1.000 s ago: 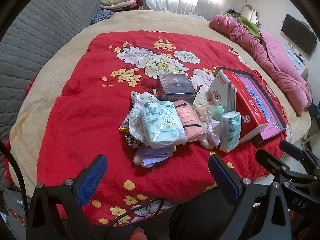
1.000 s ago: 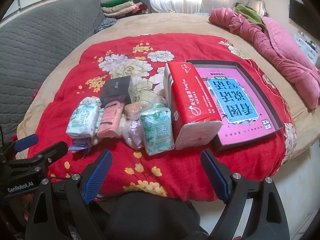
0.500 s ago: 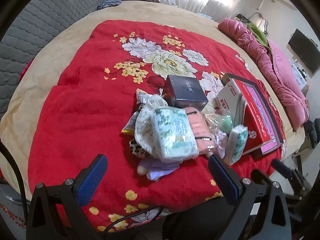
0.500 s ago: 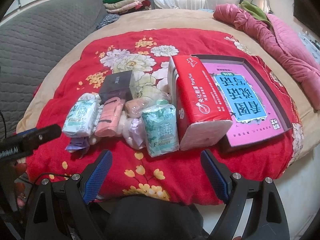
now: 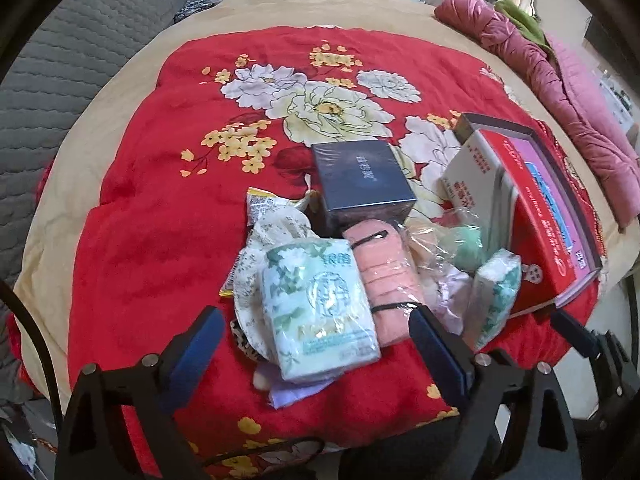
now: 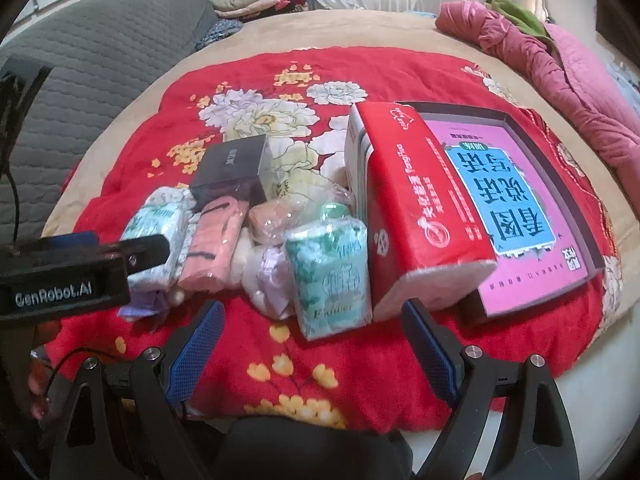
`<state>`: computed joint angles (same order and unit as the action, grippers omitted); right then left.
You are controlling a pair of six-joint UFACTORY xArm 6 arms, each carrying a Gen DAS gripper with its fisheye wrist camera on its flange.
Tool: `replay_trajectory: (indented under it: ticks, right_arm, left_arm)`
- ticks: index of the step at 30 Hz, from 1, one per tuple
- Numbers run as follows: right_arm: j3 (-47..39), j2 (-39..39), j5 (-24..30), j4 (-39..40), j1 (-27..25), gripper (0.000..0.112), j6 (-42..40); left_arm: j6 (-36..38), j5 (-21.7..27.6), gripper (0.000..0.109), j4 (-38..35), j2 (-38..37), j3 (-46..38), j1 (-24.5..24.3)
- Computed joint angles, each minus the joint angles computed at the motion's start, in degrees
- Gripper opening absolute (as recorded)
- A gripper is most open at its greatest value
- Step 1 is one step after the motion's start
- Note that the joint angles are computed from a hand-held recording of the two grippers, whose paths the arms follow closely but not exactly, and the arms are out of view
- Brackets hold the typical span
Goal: Organize soft objects
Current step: 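Reach the right tool to the green-white Flower tissue pack and grasp it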
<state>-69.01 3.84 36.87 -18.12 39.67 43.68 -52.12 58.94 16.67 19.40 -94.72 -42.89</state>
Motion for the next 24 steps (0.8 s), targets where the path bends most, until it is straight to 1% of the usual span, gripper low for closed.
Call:
replay_trajectory:
  ticks: [1,2,5,6,9,11,14,15,16,17,21,22,23,24]
  right_arm:
    - [-0.5,0.5,0.0,-0.2,-0.3,0.090,-0.2]
    - [-1.6,1.4,1.3,-0.2,-0.4,0.090,-0.4]
    - [-3.7,3.2,3.3,1.7,-0.9,0.090,-1.7]
    - [-4.3,3.5,4.4,1.7,-0.8,0.089,-1.2]
    - [-3.8,2.9,4.1,1.0,-0.3,0.083,0.6]
    - [-4.7,3.6,5.5,-0.7,0.1,0.082,2.3]
    - [-5.7,4.7,6.8,0.6,0.0,0.079,4.4]
    - [-5.8,5.0,6.8,1.6,-0.2,0.076,5.3]
    - [-5.9,5.3,6.8,2.4,-0.4,0.071,6.2]
    - [-6.1,6.0,6.5,3.4,-0.6,0.069,6.9]
    - [-7.4,8.5,6.6,2.8,-0.5,0.068,9.2]
    - [-7.3,8.8,6.4,2.0,-0.4,0.064,9.5]
    - [-7.0,8.9,5.8,1.9,-0.5,0.057,9.5]
    - [-6.4,8.6,5.4,2.1,-0.6,0.045,9.5]
  left_arm:
    - [0.4,0.4,0.092,-0.5,0.2,-0.2,0.2]
    - [0.9,0.2,0.088,-1.5,0.3,-0.2,0.6]
    - [1.6,0.0,0.085,-2.8,0.6,-0.3,1.2]
    - [1.6,-0.2,0.084,-3.0,0.5,-0.1,1.3]
    - [2.3,-0.7,0.082,-4.2,0.5,0.3,1.6]
    - [2.9,-0.6,0.079,-5.0,0.5,0.5,1.8]
    - [3.8,-1.4,0.076,-6.5,0.4,1.3,2.2]
    - [4.1,-1.7,0.074,-6.9,0.3,1.6,2.3]
    - [4.5,-2.2,0.073,-7.4,0.2,2.1,2.4]
    - [5.1,-2.9,0.072,-8.0,-0.1,2.7,2.6]
    - [6.4,-5.4,0.065,-10.8,-1.1,4.9,3.3]
    - [6.9,-5.9,0.064,-11.4,-1.3,5.4,3.4]
    - [7.3,-6.7,0.062,-11.9,-1.8,6.3,3.6]
    - [7.7,-7.7,0.059,-12.4,-2.4,7.2,3.7]
